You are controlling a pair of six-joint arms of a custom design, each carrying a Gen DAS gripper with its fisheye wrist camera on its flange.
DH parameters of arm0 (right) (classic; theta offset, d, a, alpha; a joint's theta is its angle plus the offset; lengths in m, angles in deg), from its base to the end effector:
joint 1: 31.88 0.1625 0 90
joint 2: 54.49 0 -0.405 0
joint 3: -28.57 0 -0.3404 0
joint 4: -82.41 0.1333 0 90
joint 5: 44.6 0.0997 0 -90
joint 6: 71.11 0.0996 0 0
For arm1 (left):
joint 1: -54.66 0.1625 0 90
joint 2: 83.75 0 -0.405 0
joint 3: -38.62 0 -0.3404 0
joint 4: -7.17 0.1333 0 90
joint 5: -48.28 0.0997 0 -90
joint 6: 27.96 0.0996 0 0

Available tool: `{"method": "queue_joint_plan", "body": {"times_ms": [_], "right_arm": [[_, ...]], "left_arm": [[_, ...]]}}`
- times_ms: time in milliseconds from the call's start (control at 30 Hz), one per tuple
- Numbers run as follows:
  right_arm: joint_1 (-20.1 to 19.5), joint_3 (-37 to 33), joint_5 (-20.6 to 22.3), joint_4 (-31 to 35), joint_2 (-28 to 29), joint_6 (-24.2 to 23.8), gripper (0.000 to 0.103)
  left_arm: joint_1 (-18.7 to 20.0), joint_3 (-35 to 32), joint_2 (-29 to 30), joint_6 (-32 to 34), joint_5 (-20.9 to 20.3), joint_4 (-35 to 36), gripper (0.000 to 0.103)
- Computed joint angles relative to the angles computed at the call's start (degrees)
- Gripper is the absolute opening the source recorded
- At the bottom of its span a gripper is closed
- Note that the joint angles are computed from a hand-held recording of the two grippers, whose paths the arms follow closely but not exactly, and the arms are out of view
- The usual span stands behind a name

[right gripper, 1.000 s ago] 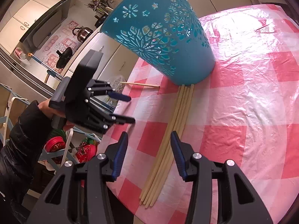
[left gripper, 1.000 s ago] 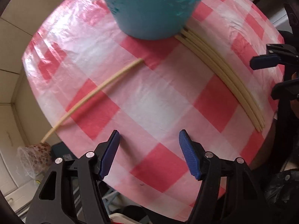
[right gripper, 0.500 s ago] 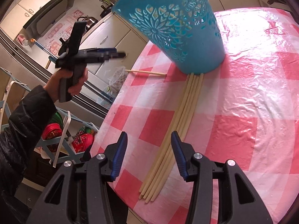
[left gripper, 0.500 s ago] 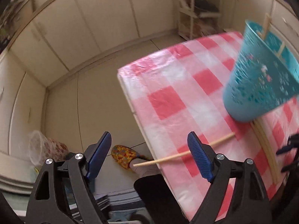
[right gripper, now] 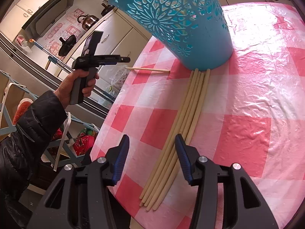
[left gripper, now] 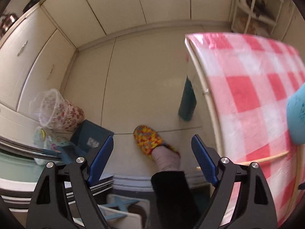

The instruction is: Organize utensils

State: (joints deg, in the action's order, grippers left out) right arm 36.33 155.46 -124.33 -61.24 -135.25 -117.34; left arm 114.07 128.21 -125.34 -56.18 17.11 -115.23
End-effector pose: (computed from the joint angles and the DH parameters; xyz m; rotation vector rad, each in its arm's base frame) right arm -0.0129 -0.4392 0.2327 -0.6632 2.9769 -0.3194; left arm -0.1238 -0.6388 0.1019 0.2059 2.0999 -0.3313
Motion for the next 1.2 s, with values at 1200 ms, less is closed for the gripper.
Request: {"method": "queue_joint_plan", "body": {"times_ms": [1200], "right_arm": [[-2.1, -0.3, 2.8, -0.3, -1.2, 3.2, 0.054]], "left_arm": [[-7.3, -6.4, 13.3, 37.0, -14.2, -11.8, 0.058]]}}
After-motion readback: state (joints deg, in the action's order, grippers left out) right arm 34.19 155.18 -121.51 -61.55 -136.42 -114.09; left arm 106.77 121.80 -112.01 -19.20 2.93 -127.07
